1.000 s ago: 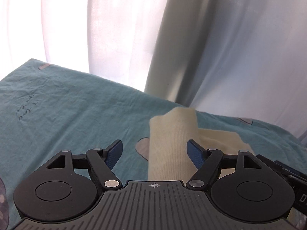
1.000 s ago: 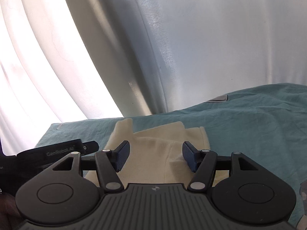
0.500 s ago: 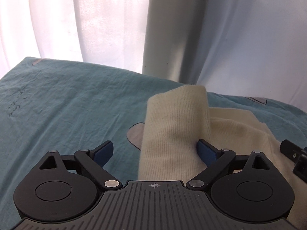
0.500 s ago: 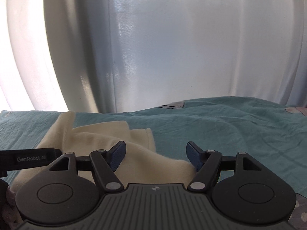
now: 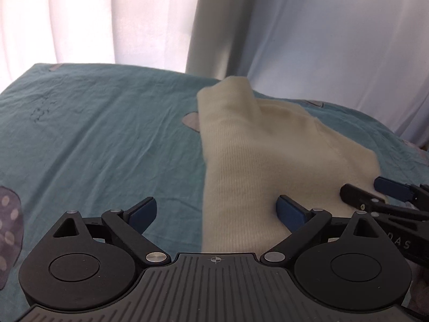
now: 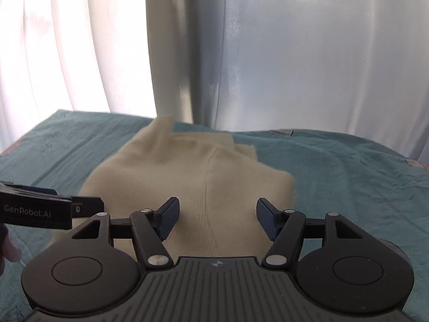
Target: Fold small clothes
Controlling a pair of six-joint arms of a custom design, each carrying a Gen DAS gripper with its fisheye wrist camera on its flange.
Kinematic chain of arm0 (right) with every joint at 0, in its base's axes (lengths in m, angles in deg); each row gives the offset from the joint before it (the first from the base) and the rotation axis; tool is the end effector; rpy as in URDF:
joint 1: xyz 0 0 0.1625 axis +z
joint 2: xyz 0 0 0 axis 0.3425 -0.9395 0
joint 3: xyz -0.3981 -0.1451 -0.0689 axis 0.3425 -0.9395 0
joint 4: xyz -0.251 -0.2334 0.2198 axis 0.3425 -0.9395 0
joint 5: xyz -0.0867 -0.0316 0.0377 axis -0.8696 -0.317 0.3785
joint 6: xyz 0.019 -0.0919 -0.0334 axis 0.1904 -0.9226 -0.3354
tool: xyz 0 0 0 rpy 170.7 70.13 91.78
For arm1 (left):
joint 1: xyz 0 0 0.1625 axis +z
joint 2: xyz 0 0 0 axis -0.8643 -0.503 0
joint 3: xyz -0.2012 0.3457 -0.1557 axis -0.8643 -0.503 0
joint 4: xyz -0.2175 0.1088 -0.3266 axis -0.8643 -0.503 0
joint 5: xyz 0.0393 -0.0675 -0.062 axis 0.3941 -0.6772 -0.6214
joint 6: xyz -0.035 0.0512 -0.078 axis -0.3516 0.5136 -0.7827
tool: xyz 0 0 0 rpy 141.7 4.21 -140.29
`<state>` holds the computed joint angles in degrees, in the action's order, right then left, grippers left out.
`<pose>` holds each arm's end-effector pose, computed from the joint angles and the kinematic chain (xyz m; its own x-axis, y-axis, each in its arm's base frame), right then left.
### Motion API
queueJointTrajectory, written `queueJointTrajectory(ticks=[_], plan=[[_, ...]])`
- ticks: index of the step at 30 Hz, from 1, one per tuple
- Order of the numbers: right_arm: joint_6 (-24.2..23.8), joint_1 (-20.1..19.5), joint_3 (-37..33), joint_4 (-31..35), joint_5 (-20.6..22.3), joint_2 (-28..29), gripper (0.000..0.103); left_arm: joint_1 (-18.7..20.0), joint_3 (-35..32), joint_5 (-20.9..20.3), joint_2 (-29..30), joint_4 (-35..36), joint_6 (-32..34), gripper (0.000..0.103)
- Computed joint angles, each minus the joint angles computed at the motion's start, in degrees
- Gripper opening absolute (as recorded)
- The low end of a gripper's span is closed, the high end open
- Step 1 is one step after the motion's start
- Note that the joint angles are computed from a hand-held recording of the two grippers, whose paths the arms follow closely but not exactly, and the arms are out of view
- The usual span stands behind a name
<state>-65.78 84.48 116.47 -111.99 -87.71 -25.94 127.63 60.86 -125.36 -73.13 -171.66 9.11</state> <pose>0.2894 -0.7155 -0.0312 -0.6446 -0.4534 0.6155 -0.7495 0.5335 -0.3919 -0.0485 -0.6802 0.2461 -0.7747 -0.2709 -0.5713 0.2660 0.6801 -0.6832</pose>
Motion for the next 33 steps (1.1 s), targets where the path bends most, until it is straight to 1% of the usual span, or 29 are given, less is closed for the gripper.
queueJointTrajectory(ticks=[1, 2, 3, 6, 10, 12, 13, 15, 17, 20, 21, 24, 26, 29, 33], plan=[[-0.5, 0.0, -0.3, 0.2, -1.1, 0.5, 0.064, 0.2, 0.0, -0.6, -0.3, 0.9, -1.3, 0.101], [-0.8, -0.3, 0.0, -0.6, -0.6, 0.6, 0.064, 0.3, -0.1, -0.8, -0.8, 2.7, -3.1, 0.101], [-1.0, -0.3, 0.2, -0.9, -0.6, 0.5, 0.064, 0.1, 0.1, -0.4, -1.2, 3.4, -3.9, 0.101], [-2.6, 0.6, 1.1, -1.3, -3.2, 0.0, 0.065, -1.0, 1.4, 1.7, -2.0, 4.0, -4.1, 0.100], [-2.9, 1.0, 6.0, -2.2, -3.5, -2.8, 0.066, -2.3, 4.0, 2.3, -3.9, 5.4, -6.5, 0.100], [-2.5, 0.8, 8.2, -2.4, -4.0, -4.0, 0.069, -2.7, 4.8, 2.5, -4.8, 7.7, -8.4, 0.100], [-2.1, 0.9, 9.3, -2.5, -4.8, -4.5, 0.070, -2.8, 5.0, 2.6, -5.2, 9.2, -9.5, 0.100], [-0.6, 1.0, 10.3, -1.4, -6.3, -5.1, 0.070, -3.1, 5.1, 3.5, -6.0, 13.9, -12.2, 0.100], [0.4, 0.8, 12.0, -1.2, -5.9, -6.2, 0.070, -3.6, 5.4, 4.9, -6.4, 16.7, -13.6, 0.100], [0.4, 1.2, 12.9, -1.3, -7.2, -6.4, 0.072, -4.2, 6.3, 5.8, -7.0, 18.1, -14.4, 0.100], [0.8, 1.3, 12.9, -0.5, -7.6, -6.6, 0.073, -4.4, 6.5, 6.1, -7.2, 18.4, -14.6, 0.100], [1.6, 1.8, 13.4, 3.6, -9.9, -7.4, 0.078, -5.0, 7.3, 6.6, -7.9, 20.5, -15.9, 0.100], [2.8, 1.8, 14.9, 7.0, -10.0, -8.7, 0.079, -5.2, 8.2, 6.6, -8.6, 21.9, -16.9, 0.100], [5.1, 1.5, 18.2, 8.0, -8.5, -10.7, 0.081, -5.5, 9.9, 6.3, -9.6, 24.2, -18.1, 0.100], [6.8, 1.9, 19.6, 8.6, -10.5, -10.9, 0.082, -5.5, 10.5, 5.1, -11.1, 31.8, -23.6, 0.100]])
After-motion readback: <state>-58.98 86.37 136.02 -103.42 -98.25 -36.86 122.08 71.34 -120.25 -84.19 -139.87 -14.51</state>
